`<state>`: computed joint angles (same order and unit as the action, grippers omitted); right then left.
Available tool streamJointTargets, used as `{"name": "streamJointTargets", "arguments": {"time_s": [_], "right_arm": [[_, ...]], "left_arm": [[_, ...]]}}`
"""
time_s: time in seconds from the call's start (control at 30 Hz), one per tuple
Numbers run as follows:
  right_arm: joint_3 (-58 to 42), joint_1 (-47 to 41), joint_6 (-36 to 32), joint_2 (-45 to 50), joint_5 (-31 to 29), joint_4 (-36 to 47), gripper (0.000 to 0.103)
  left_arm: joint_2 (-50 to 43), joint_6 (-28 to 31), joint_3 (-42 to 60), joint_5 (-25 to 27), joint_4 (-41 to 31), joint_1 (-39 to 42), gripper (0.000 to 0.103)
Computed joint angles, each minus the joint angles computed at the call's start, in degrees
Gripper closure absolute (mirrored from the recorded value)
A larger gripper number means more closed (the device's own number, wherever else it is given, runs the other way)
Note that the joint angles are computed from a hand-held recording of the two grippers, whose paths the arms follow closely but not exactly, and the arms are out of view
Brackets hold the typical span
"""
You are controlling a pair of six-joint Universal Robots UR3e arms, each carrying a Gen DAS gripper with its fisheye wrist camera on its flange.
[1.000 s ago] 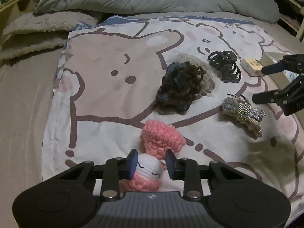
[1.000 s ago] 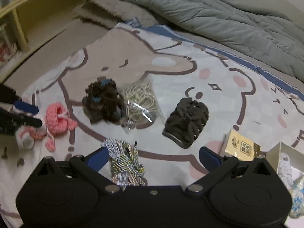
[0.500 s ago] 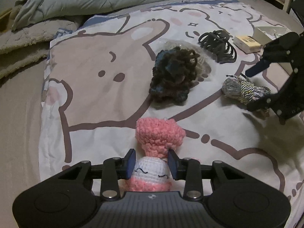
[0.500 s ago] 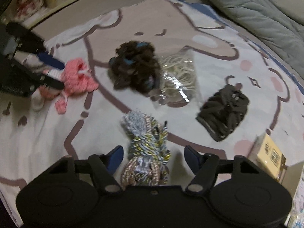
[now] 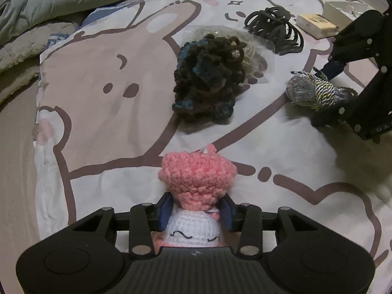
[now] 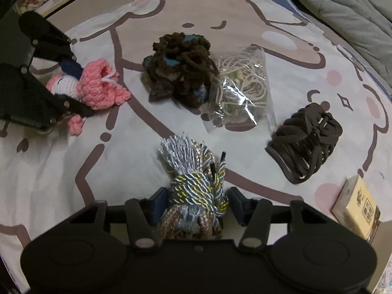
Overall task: Organize objects
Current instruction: 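Grasp the pink crocheted doll with the left tool while the right tool grasps the braided cord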
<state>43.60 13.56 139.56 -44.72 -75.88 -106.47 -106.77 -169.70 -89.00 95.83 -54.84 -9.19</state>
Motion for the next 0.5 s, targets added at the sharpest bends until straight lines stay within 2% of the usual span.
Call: {"name": "streamJointTargets", "arguments": {"time_s": [0.1,0.13,0.27,0.5], "right_arm": [[-1.29,0.33,0.46,0.53,-0.35,0.73,0.053],[-1.29,0.4,0.51,0.49,-0.38,0.6,0.054],[0.08,-0.55,3.48,-0.95,1.64,-1.54,0.054],[7.7,-3.1,10.63,-7.98,6.15,-10.64,0.054]], "left_arm": [[0.27,-1.72,0.09,0.26,0.42,-0.07,0.064],[0.97,-2.71,-0.7,0.04,1.66,0.16,0.068],[3.92,-7.5,-3.24,0.24,6.55,0.57,0.069],[6.47,-15.52,-2.53,2.69,10.26,-1.2,0.069]]}}
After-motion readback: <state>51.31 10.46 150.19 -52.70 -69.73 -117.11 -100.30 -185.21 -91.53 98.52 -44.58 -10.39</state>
